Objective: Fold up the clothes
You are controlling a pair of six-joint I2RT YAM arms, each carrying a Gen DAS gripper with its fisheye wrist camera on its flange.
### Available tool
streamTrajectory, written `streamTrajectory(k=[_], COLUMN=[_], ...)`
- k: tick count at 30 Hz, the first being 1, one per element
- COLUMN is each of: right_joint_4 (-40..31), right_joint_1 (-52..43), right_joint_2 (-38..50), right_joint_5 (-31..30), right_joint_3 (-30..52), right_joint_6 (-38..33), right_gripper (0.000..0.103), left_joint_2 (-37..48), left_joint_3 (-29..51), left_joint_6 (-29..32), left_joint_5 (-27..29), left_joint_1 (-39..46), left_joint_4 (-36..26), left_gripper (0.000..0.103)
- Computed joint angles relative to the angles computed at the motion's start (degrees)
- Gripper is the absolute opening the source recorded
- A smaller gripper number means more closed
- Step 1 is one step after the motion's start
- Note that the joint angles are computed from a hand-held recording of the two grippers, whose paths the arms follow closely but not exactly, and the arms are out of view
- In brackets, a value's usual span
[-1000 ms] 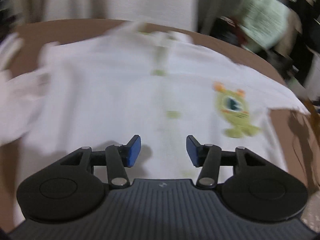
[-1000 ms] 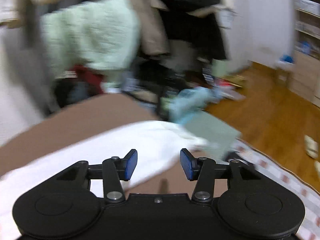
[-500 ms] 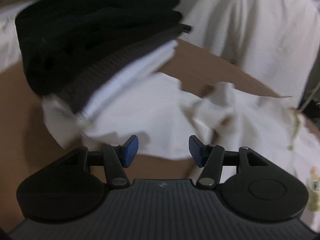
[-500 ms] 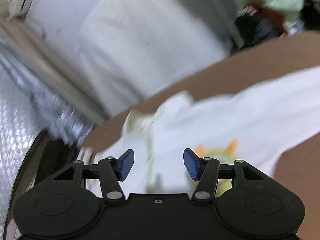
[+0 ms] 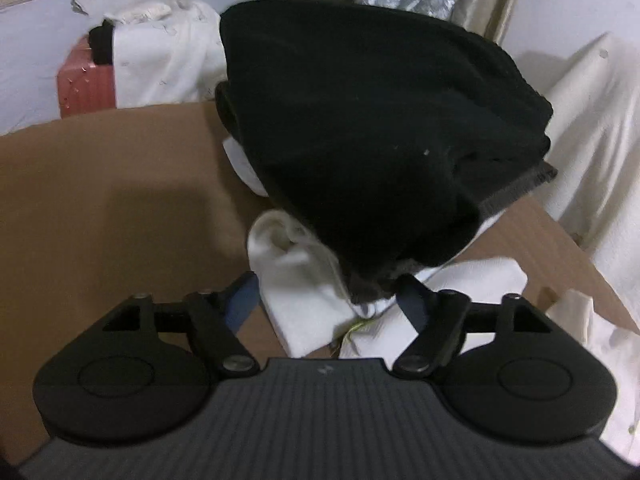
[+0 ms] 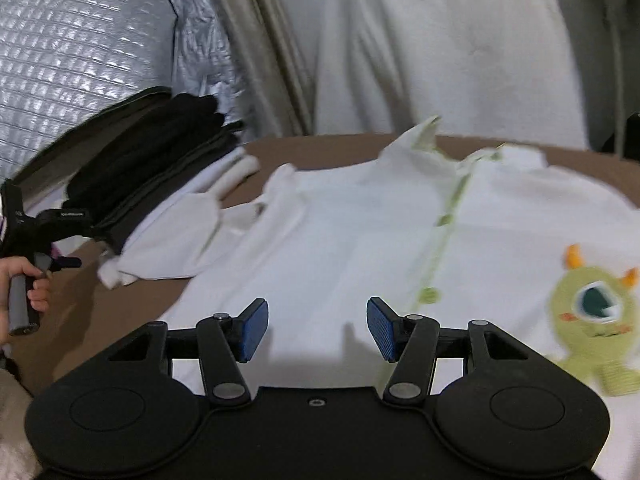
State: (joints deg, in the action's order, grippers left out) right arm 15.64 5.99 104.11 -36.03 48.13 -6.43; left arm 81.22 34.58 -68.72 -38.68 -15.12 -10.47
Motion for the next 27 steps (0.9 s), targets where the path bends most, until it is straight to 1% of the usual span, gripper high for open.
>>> streamTrajectory(k=[2,4,6,8,9,11,12,14,15,17,18,19,20,21,22,23,24,25,27], right_joint_4=[0.06,-0.51,-1.18,-2.51,-3.15,-4.26,-4.69,-5.11,-5.29,-5.58,-5.79,-6.16,-6.44,-6.59,-6.62,-6.49,-6.37,-6.29,-6.14], right_joint_1=[0.87,2.03,3.4,4.11,4.3,4.56,4.72,5.11,5.12,5.03,4.93,4.76,4.73,4.91,5.08,5.23,5.39,5.55,5.89], right_joint_2=[1.92,2.92,3.02,2.93,3.09,4.04,4.45,4.98,4.84,4.66,4.76,5.13,5.56,6.08,6.44,6.63,6.71,6.64,6.47], right_joint_5=[-1.58,-2.8,-2.16,-1.47,-1.37,-1.71,-1.7,-1.28,-1.02,-0.41,-0.3,-0.55,-0.55,-0.18,0.17,0.5,0.81,1.11,1.7], right_joint_3=[0.93,1.31,0.72,0.47,0.55,1.16,1.37,1.51,1.3,0.9,0.84,1.03,1.27,1.59,1.75,1.72,1.65,1.53,1.28], right_joint_6=[0.67,-0.08,-1.96,-3.39,-3.71,-3.92,-4.4,-5.41,-6.01,-6.57,-6.69,-6.8,-6.91,-7.02,-7.18,-7.44,-7.68,-7.91,-8.38], right_gripper=[0.06,0.06,0.06,0.06,0.061,0.061,0.06,0.06,0.061,0.061,0.061,0.061,0.061,0.061,0.061,0.061,0.061,0.061,0.062], left_joint_2=[1.51,4.13,5.83,5.86,7.37,11.14,13.16,16.44,17.68,20.71,22.25,23.83,24.57,23.79,21.91,19.79,19.18,19.26,20.03], left_joint_3=[-0.95,-0.17,0.29,-0.44,1.35,6.12,8.49,11.36,11.92,13.24,14.46,16.73,18.63,18.66,17.13,15.24,15.14,15.86,16.91], left_joint_6=[0.46,-0.23,-0.42,2.55,3.93,6.8,7.91,7.55,6.97,7.32,8.11,8.29,7.99,8.11,8.58,9.04,9.01,8.75,9.95], left_joint_5=[4.54,6.41,8.19,12.74,11.47,6.56,4.97,3.87,3.64,3.79,3.96,3.46,2.64,2.09,2.83,4.1,3.92,3.07,0.67], left_joint_1=[2.24,3.12,3.76,4.65,3.48,0.77,0.13,-0.14,-0.28,-0.55,-0.74,-1.35,-2.11,-2.75,-3.03,-3.16,-3.78,-4.62,-6.12], left_joint_4=[3.48,4.0,4.72,7.81,6.56,2.29,0.28,-1.68,-1.42,-0.44,-1.04,-4.05,-7.24,-7.72,-5.67,-2.99,-3.06,-4.38,-5.13], left_gripper=[0.076,0.076,0.076,0.074,0.074,0.075,0.076,0.078,0.08,0.08,0.06,0.023,0.018,0.01,0.006,0.006,0.006,0.006,0.006])
